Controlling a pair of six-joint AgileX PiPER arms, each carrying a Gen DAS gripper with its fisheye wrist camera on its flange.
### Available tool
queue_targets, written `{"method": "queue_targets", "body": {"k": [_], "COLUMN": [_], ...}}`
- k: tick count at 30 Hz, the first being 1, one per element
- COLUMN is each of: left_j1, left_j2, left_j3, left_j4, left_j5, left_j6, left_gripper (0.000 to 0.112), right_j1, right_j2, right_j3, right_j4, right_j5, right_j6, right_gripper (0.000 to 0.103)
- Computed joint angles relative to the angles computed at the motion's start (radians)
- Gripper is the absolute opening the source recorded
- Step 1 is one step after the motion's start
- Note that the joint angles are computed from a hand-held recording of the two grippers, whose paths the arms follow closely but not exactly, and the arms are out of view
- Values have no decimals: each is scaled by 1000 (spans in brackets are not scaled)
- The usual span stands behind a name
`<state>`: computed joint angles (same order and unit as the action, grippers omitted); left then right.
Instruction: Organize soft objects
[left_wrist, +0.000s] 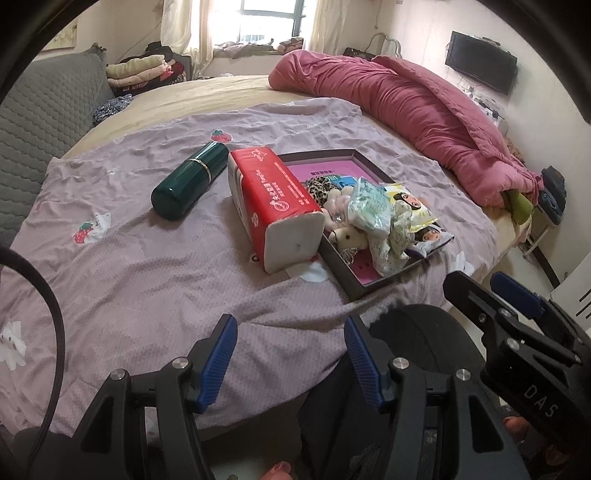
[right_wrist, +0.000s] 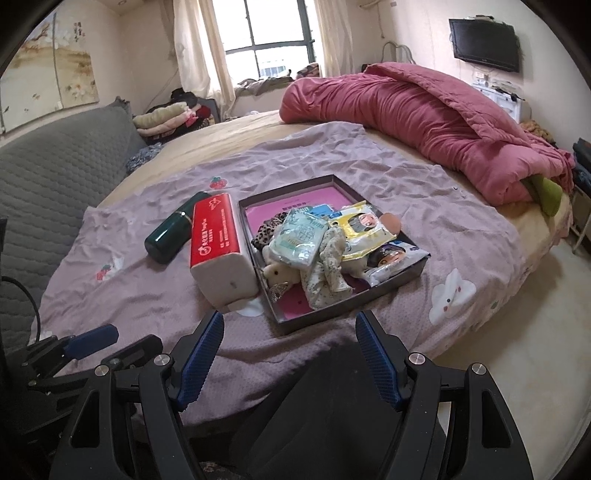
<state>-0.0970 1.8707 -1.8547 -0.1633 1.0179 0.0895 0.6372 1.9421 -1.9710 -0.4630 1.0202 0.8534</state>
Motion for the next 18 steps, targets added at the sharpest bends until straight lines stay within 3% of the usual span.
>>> {"method": "queue_targets", "body": {"k": [10,18], "left_j1": [-14,17], "left_j2": [-37,-23], "left_j3": [75,73], "left_j4": [17,-33], "left_j5": [-52,-41], "left_j6": [21,47], "left_gripper": [60,60], "right_j1": [21,17], "right_j2": [3,24], "right_j3": [-15,-41], "right_j4": [18,24], "right_j5": [27,89], "right_j6": [-23,3], "right_gripper": [75,75]}}
